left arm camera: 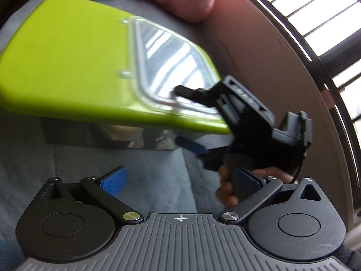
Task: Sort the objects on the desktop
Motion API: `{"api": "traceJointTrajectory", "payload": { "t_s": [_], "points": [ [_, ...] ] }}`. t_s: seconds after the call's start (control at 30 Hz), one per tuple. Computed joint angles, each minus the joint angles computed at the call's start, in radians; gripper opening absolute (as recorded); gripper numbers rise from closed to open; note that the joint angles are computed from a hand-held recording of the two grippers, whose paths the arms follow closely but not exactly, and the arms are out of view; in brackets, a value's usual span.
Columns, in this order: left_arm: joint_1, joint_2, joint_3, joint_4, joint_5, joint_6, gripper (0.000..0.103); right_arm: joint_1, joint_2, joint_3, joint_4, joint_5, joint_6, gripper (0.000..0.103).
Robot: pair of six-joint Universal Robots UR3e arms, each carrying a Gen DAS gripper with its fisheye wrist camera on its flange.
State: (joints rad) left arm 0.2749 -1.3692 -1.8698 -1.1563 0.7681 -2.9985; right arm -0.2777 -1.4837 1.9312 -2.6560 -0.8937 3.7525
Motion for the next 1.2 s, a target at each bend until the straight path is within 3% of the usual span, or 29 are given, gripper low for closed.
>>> {"api": "traceJointTrajectory", "payload": {
  "t_s": [0.23, 0.37, 0.6, 0.73, 0.9, 1.0, 1.1, 1.2],
  "points": [
    [0.011, 0.003, -0.054, 0.121, 0.123, -0.103, 0.103, 0.03, 0.083, -0.093, -0.06, -0.092, -0.015, 0.094],
    [-0.059, -0.04, -0.037, 0.21, 0.277, -0.165, 0.103, -0.014, 0.07, -0.082, -0.004, -0.023, -0.105, 0.094],
    [-0.186, -0.259, 0.107, 0.237, 0.547, -0.245, 0.103, -0.106, -0.026, -0.004, 0.045, 0.07, -0.221, 0.094],
    [-0.135, -0.267, 0.072, 0.313, 0.554, -0.343, 0.103, -0.134, -0.048, 0.004, 0.032, 0.095, -0.233, 0.094],
    [-0.113, -0.304, 0.113, 0.284, 0.55, -0.314, 0.103, -0.156, -0.044, 0.042, 0.031, 0.119, -0.245, 0.094],
    [-0.125, -0.301, 0.102, 0.35, 0.614, -0.321, 0.103, -0.156, -0.028, 0.069, 0.001, 0.129, -0.238, 0.095],
    [-0.11, -0.278, 0.064, 0.437, 0.672, -0.408, 0.103, -0.147, -0.025, 0.078, -0.002, 0.133, -0.255, 0.095],
    [-0.009, -0.227, 0.011, 0.417, 0.547, -0.449, 0.103, -0.133, -0.03, 0.083, -0.011, 0.115, -0.279, 0.095]
  ]
}}
